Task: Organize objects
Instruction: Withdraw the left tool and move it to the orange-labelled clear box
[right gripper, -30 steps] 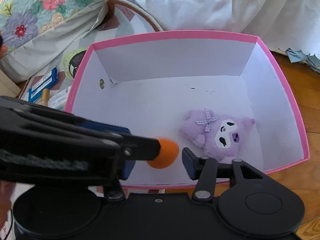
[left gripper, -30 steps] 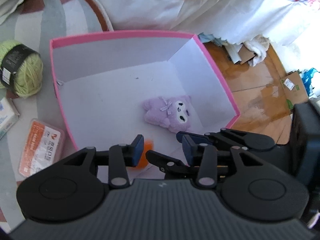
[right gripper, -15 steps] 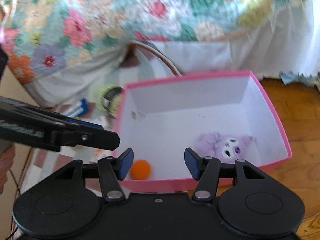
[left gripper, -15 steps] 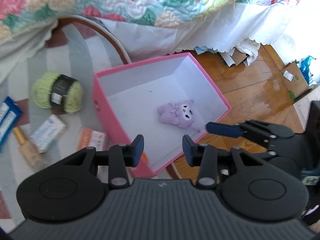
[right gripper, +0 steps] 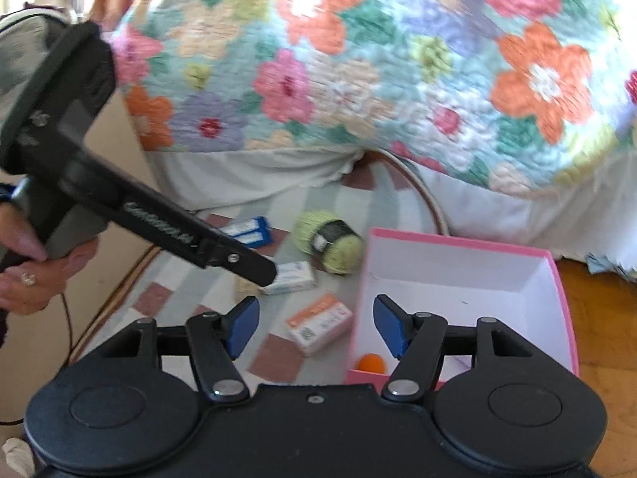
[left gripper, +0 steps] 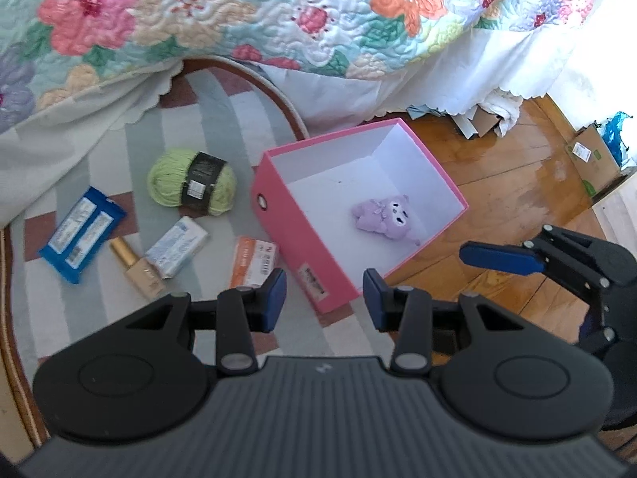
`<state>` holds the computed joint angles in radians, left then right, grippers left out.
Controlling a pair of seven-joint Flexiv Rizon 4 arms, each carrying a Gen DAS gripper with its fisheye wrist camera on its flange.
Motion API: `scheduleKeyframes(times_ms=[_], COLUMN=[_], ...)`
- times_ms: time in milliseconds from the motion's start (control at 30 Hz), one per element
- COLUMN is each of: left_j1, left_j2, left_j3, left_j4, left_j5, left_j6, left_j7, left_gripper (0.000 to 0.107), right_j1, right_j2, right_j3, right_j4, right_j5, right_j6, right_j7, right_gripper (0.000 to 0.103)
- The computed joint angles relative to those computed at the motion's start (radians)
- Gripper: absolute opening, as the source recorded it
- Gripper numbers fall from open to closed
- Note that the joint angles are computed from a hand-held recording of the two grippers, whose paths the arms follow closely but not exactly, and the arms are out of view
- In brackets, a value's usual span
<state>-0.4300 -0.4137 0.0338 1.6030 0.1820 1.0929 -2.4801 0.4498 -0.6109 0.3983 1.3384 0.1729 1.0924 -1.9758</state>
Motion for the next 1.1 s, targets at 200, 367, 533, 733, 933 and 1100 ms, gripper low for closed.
scheduleKeyframes(times_ms=[200, 367, 533, 733, 933, 1100], left_j1=[0.002, 0.016, 0.022, 0.029, 0.057, 0.099], left_j2=[0.027, 0.021, -0.004, -0.068, -0.161, -0.243], left_j3=[0.023, 0.036, 0.060, 0.069, 0.033, -0.016], left_j4=[0.079, 0.143, 0.199, 0.240, 0.256, 0.246], left_j5=[0.029, 0.026, 0.024, -0.030, -0.126, -0.188], left_j6=[0.079, 0.164, 0.272, 0.371, 0.471, 0.568], left_j7=[-0.044, -0.064, -0.069, -0.010, 0.063, 0.123], left_gripper=[0.045, 0.045, 0.049, 0.057, 0.059, 0.057], right_j1=[0.010, 0.030, 0.087, 0.166, 0.217, 0.263], right_j2=[-0.005, -0.041, -0.080, -0.144, -0.213, -0.265], right_j3=[0.036, 0.050, 0.014, -0.067, -0.131, -0.207], right_j4=[0.019, 0.018, 0.033, 0.047, 0.057, 0.065], right_j5=[0.023, 0.029, -0.011, -0.115, -0.191, -0.243], right_j6=[0.031, 0.065, 0.128, 0.216, 0.293, 0.358], right_j7=[-0.055, -0.062, -0.007, 0.162, 0.310, 0.437], right_gripper=[0.077, 0.079, 0.083, 0.083, 0.084, 0.084])
